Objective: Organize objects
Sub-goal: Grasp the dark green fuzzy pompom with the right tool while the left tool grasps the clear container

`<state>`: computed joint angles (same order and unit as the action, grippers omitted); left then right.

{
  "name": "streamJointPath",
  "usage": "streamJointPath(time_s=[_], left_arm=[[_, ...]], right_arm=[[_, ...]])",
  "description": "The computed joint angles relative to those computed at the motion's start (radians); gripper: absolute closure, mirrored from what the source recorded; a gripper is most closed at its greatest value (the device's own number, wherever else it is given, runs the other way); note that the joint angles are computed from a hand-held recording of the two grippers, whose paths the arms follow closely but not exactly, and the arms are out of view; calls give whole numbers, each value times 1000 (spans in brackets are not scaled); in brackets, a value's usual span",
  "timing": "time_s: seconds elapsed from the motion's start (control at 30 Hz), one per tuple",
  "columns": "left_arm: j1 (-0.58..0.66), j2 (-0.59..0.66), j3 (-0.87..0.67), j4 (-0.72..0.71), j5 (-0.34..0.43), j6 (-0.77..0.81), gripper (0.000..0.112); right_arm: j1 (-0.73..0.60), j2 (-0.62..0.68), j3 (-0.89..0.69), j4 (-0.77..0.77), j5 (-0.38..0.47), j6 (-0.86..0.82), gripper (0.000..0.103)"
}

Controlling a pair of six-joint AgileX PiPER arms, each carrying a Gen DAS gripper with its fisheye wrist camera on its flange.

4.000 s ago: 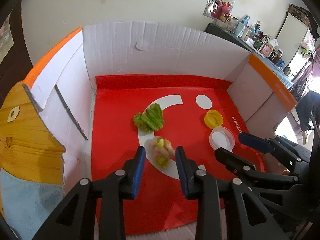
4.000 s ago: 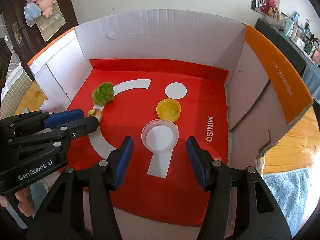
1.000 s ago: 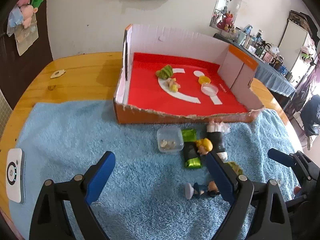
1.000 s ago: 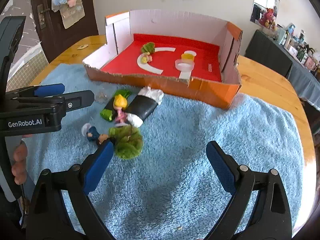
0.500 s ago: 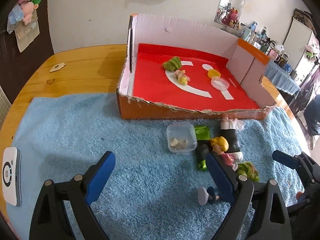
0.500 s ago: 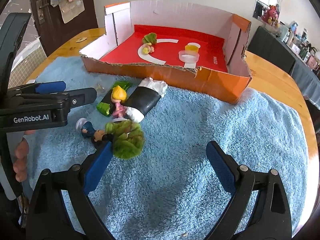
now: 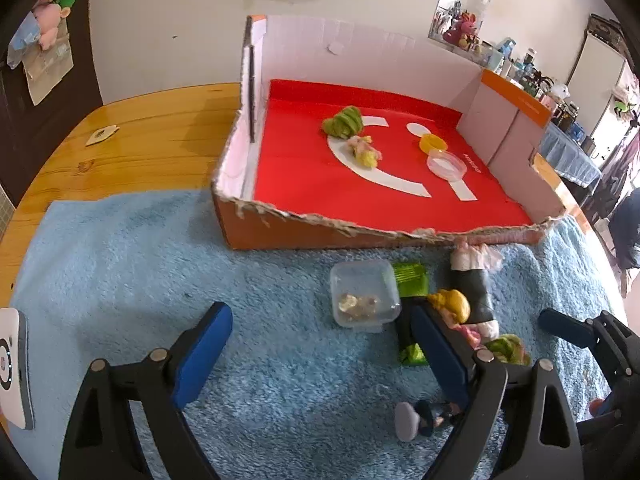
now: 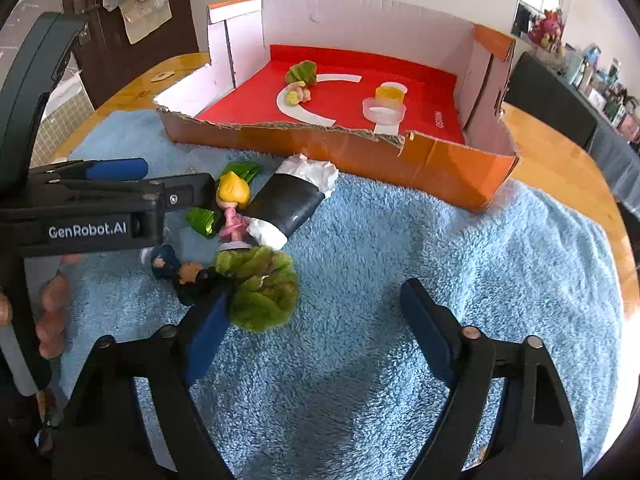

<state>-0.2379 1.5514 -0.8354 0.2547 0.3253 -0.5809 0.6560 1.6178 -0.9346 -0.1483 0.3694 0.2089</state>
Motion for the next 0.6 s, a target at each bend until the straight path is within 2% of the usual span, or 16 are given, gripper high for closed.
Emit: streamJointPath(time_s=[0.07,0.13,0.4,0.43,0.53,0.6], left_arm=[[10,-3,8,14,-2,-13,21],[21,-5,13,4,-8,1,23],[-39,45,-35,198,27,-193,24],[-42,49,-37,216,28,-212,24],[-47,53,-38,264,29,-260,30],[-54,50,-34,307,35,-301,39]], right_arm=[[-12,1,-1,80,-2,-82,37],[-20,2,-5,163,0,-165,42],[4,13,-13,172,-8,-179,59],[8,12,-12,158,-9,-167,64],[-6,4,-3,235,-13,-243,74],[-9,0,2,251,-14,-258,74]])
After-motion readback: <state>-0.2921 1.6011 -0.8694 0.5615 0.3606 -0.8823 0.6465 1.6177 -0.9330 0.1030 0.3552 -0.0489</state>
